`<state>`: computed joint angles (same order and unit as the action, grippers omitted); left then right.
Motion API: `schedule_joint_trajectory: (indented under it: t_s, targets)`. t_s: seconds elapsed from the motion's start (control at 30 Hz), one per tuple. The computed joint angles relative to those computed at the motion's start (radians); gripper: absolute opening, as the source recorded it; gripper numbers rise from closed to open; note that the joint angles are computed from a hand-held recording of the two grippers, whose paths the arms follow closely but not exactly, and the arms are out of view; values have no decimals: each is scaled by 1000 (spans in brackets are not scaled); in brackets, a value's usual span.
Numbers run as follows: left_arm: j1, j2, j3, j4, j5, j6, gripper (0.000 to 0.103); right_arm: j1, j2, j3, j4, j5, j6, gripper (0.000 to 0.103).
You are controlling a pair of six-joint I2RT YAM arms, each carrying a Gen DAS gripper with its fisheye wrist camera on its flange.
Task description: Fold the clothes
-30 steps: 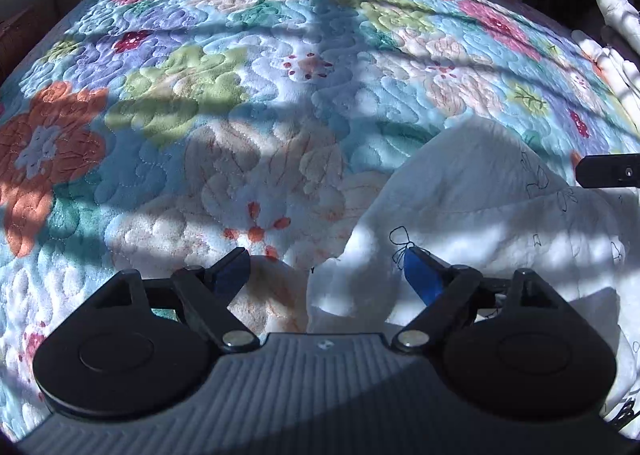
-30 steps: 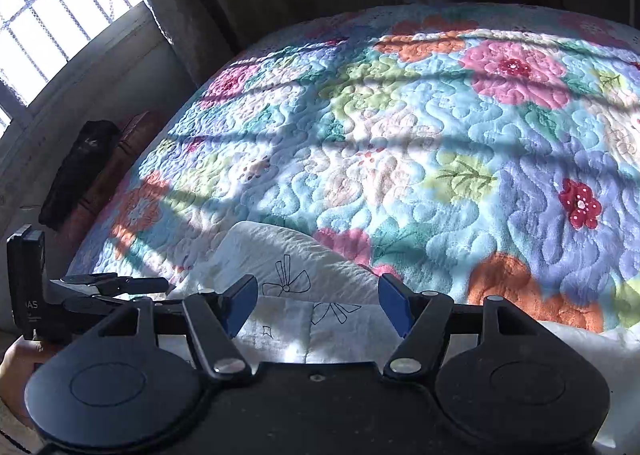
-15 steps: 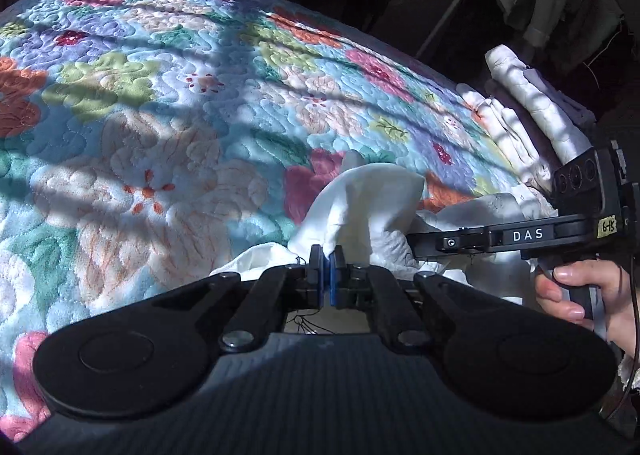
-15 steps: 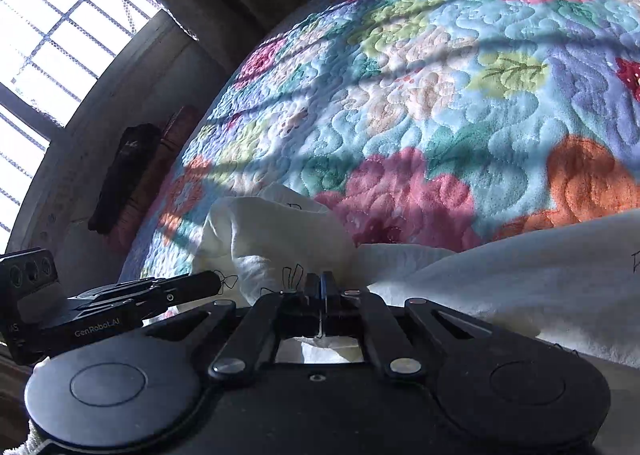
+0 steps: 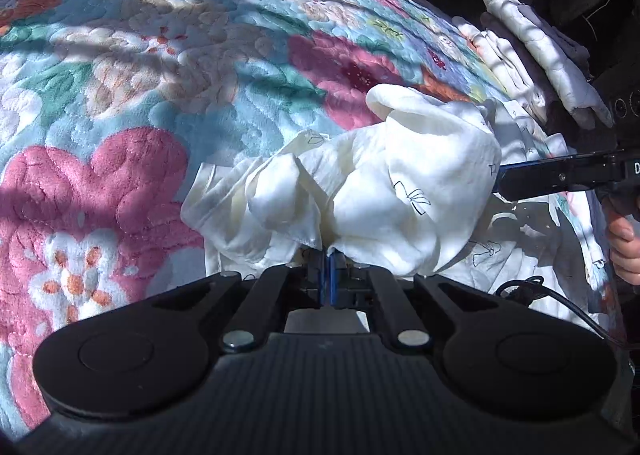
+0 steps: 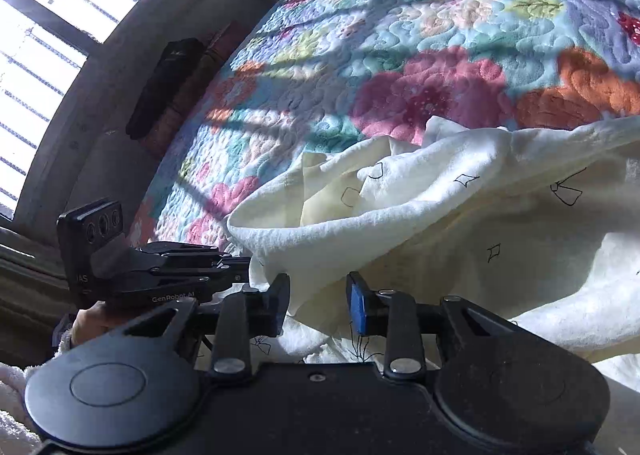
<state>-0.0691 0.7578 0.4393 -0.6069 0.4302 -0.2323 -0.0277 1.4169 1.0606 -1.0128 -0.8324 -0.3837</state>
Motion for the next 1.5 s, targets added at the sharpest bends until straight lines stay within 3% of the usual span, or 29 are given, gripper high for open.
schedule_joint_trajectory:
  t_s: [0.07, 0.13, 0.17, 0.3, 0.33, 0.37, 0.4, 0.47, 0.63, 0.73, 0.8, 0.93, 0.97, 1.0, 1.1, 1.13, 1.2, 1.3, 1.5]
  targets:
    - [-5, -3, -6, 7, -6, -16, 3, 33, -73, -16, 77, 4, 96, 46]
    - [-13, -11, -8, 7, -15, -25, 3, 98, -136, -35, 157, 46, 160, 68]
    - [-22, -14, -6, 5, -24, -29, 3, 130, -144, -36, 168, 77, 152, 72]
    - [-52, -15, 8, -5, -58, -37, 3, 311, -150, -75, 262, 334, 91, 73]
    - [-57, -12, 14, -8, -64, -38, 3, 348, -122, -71, 268, 401, 74, 68]
    - [-60, -9, 21, -11, -70, -36, 3, 362, -97, -64, 273, 436, 61, 55]
    - [-61, -9, 29, -13, -81, -31, 4, 370, -75, -58, 278, 460, 48, 3]
    - [-48, -11, 48, -12, -103, -27, 5, 352, -56, -45, 323, 435, 37, 2]
    - [84, 20, 103, 50, -23, -42, 27, 308, 17, 116, 493, 382, 168, 2]
    - [38, 43, 142, 148, -92, -34, 54, 318, 88, 255, 523, 371, 213, 2]
    - [0, 105, 163, 252, -145, -19, 80, 329, 131, 331, 526, 382, 211, 2]
    - [-20, 418, 313, 337, -224, 55, 83, 333, 231, 429, 576, 392, 245, 2]
    - [-9, 502, 367, 313, -224, 59, 74, 332, 251, 440, 593, 395, 255, 4]
    - [1, 586, 426, 283, -226, 61, 54, 331, 285, 466, 586, 410, 252, 9]
    - [33, 766, 550, 191, -237, 38, 51, 313, 326, 476, 573, 501, 289, 52]
    - [46, 781, 547, 203, -233, 35, 51, 294, 312, 440, 602, 512, 328, 59]
    - [77, 750, 507, 238, -185, 30, 55, 225, 295, 371, 651, 471, 416, 60]
    - [106, 687, 454, 260, -162, 8, 66, 142, 338, 375, 594, 431, 438, 61]
    - [161, 650, 419, 235, -117, 37, 68, 82, 457, 435, 468, 388, 462, 61]
